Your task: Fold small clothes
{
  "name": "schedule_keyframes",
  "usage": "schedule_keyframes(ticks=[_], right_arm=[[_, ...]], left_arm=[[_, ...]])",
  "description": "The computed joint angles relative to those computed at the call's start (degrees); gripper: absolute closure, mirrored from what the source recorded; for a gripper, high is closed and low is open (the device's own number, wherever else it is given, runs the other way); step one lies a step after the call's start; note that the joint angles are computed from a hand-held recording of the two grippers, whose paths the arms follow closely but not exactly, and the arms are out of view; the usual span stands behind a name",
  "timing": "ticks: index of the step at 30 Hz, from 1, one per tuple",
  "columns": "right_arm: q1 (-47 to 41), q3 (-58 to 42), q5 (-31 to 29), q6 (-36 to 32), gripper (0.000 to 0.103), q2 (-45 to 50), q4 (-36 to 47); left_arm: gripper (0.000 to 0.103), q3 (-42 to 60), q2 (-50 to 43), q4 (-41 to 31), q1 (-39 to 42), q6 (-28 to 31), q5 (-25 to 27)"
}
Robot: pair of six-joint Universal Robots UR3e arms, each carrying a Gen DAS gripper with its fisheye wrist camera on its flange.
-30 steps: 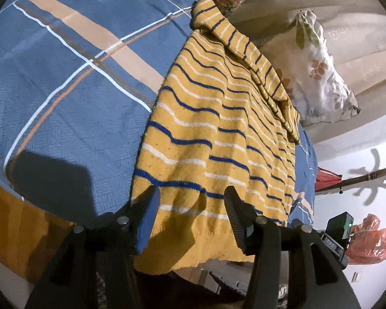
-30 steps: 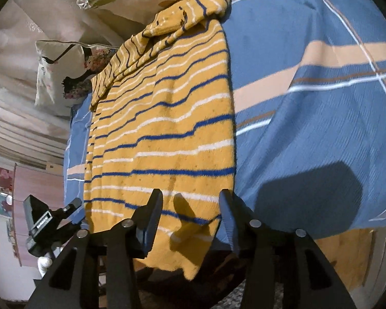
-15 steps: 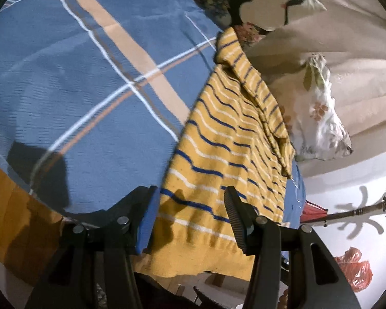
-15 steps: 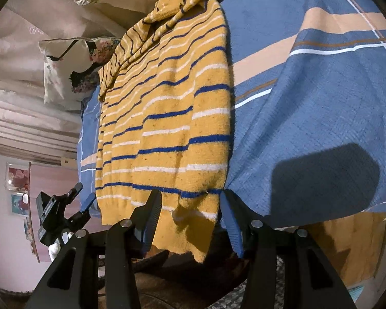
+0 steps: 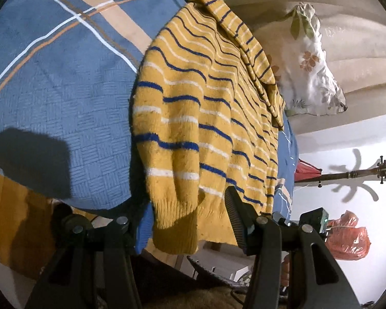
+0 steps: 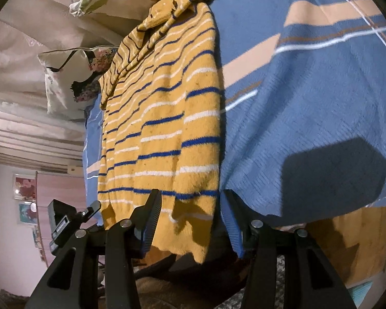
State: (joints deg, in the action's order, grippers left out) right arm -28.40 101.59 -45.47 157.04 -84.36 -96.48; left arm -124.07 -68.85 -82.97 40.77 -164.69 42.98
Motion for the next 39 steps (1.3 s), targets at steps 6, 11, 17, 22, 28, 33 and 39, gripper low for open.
schedule_keyframes(ticks=[6, 11, 17, 22, 28, 33, 39], right_arm=[[-0.03, -1.71, -1.29, -4.23, 0.051, 0.88, 5.01], [4.57, -2.67, -2.81, -6.16, 0.051, 2.87, 7.02], [7.62, -6.47, -3.51, -10.53, 0.097, 1.19, 9.45], [5.64, -10.14, -5.55, -20.77, 0.098, -2.84, 21.21], [1.12, -12.52, -7.18, -30.32, 0.098, -6.26, 34.07], [-0.02, -14.27, -3.13, -28.88, 0.098, -3.04, 32.43], [3.16, -25.59, 5.37, -23.82, 0.098, 3.73, 30.15]], left_arm=[[0.051, 0.63, -1.18, -1.25, -0.64, 1.71, -0.34], [0.09, 2.15, -3.1, 0.07, -2.33, 0.5, 1.25], [0.091, 4.66, 0.78, -4.82, 1.45, 1.21, 1.42], [0.091, 9.26, 8.19, -20.92, 8.0, 9.42, 1.39], [0.091, 11.93, 15.08, -34.27, 12.66, 15.07, 2.64], [0.091, 11.89, 13.4, -25.94, 9.25, 9.08, 2.64], [0.091, 17.79, 3.31, -5.43, -1.22, -4.81, 2.58]])
